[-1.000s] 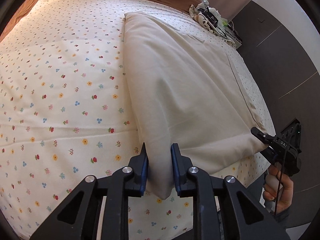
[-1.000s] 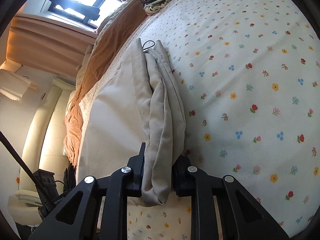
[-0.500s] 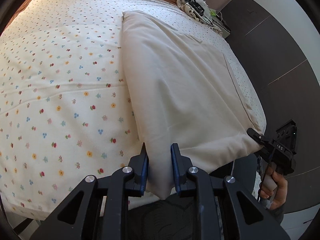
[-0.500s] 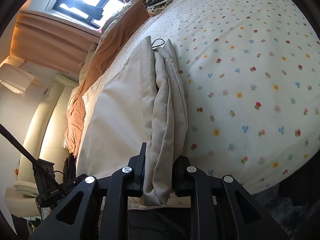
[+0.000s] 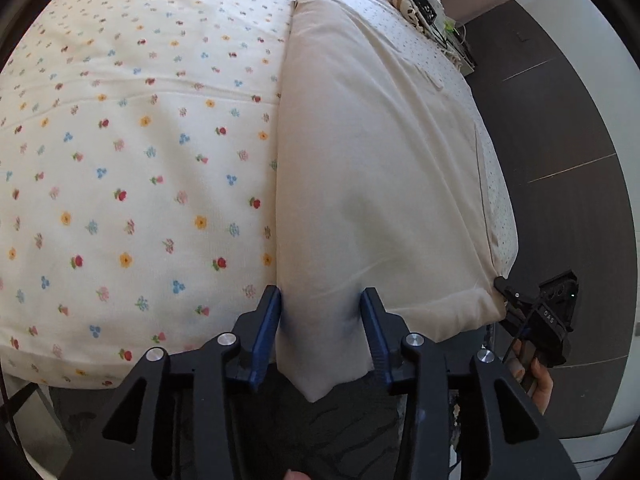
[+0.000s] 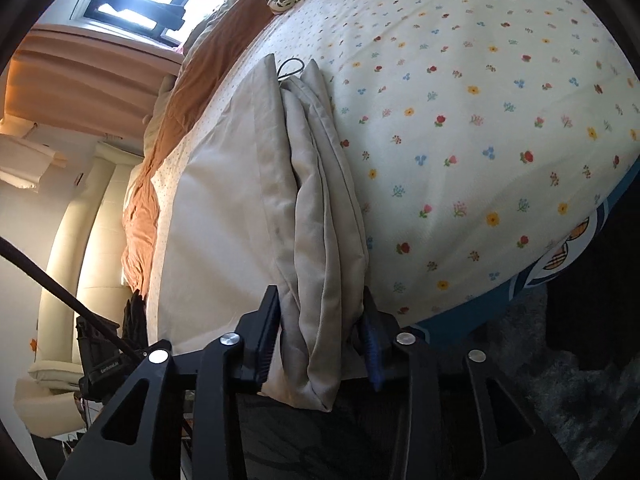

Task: Fold large clothes
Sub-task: 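Close the left tool on the folded jacket's end while the right tool grips its drawstring edge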

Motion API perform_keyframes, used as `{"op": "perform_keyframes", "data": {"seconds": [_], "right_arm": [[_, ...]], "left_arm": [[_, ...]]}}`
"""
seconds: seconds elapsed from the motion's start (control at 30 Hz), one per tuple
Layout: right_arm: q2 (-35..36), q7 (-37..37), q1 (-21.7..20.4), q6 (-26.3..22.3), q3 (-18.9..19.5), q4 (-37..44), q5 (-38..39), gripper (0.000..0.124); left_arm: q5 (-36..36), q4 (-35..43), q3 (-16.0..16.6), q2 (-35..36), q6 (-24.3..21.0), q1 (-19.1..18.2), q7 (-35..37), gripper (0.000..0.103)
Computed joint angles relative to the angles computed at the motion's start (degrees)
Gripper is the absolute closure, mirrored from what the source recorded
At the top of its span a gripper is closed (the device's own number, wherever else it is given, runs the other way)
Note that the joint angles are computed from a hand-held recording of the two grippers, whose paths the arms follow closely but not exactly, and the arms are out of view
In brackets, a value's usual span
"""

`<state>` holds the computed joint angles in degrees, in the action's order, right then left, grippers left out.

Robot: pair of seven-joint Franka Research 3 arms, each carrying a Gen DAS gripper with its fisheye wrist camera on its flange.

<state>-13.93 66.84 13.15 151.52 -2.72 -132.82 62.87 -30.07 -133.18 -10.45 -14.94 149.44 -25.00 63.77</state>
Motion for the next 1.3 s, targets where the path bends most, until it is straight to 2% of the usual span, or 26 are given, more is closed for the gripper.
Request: {"op": "perform_keyframes", "data": {"seconds": [0.03, 0.1, 0.13, 0.27, 0.47, 0.57, 0.67, 0.87, 1.03, 1.1, 1.13, 1.17, 1.2, 1.3], "right_arm": [[-0.05, 0.17, -0.35, 0.43, -0.09, 0.51, -0.72, 0.065], [0.80, 1.02, -1.12, 0.36, -0.55, 2.74, -2.23, 0.061], [1.05, 1.53, -1.32, 0.54, -0.45, 3.55, -2.92, 0.061], [5.12, 0.94, -1.80, 0.70, -0.46, 10.45, -3.88, 0.061], [14.24, 3.08, -3.44, -2.05, 1.40, 23.17, -8.91, 0.061], [19.86, 5.80, -4.22, -3.21, 2.69, 29.83, -12.55, 0.061], [26.32, 9.43, -4.61, -3.85, 4.12, 37.04, -16.55, 0.061], [36.69, 15.01, -5.75, -8.14, 6.06, 50.42, -23.01, 0.067], [44.09, 19.18, -6.23, -11.14, 7.36, 60.42, -27.31, 0.084], [46.25, 18.99, -7.24, -12.44, 8.72, 63.31, -26.74, 0.098], [46.82, 18.39, -7.92, -12.52, 9.53, 63.86, -25.78, 0.105], [47.14, 17.71, -8.41, -12.13, 10.09, 64.03, -25.00, 0.116], [46.89, 16.70, -8.78, -11.29, 10.63, 63.43, -24.15, 0.121], [44.66, 13.89, -9.11, -7.88, 10.79, 59.50, -23.03, 0.123]], "left_arm": [[1.16, 0.24, -0.19, -0.01, 0.04, 0.45, -0.48, 0.053], [0.71, 0.69, 0.13, 0.26, 1.10, 0.47, -0.33, 0.028], [0.94, 1.11, 0.17, 0.67, 1.76, 0.73, -0.60, 0.027], [5.02, 4.17, -0.39, 3.67, 2.51, 2.63, -2.95, 0.027], [7.30, 8.96, -0.65, 8.54, 3.09, 5.06, -3.37, 0.027], [6.24, 11.28, -0.83, 10.94, 3.59, 6.17, -2.17, 0.027], [8.23, 13.90, -1.43, 13.37, 3.79, 7.75, -3.38, 0.027], [9.43, 19.65, -2.65, 19.05, 4.10, 10.44, -2.93, 0.027], [11.25, 24.78, -3.85, 23.70, 4.25, 12.32, -3.30, 0.031], [13.42, 27.16, -4.05, 25.48, 3.15, 12.65, -4.13, 0.032], [14.12, 28.28, -4.23, 26.30, 2.58, 12.85, -4.34, 0.032], [14.34, 29.20, -4.56, 26.98, 2.23, 13.15, -4.08, 0.037], [14.51, 30.12, -4.89, 27.59, 1.75, 13.39, -3.80, 0.041], [17.99, 32.40, -4.90, 28.71, 0.45, 12.88, -5.01, 0.041]]}}
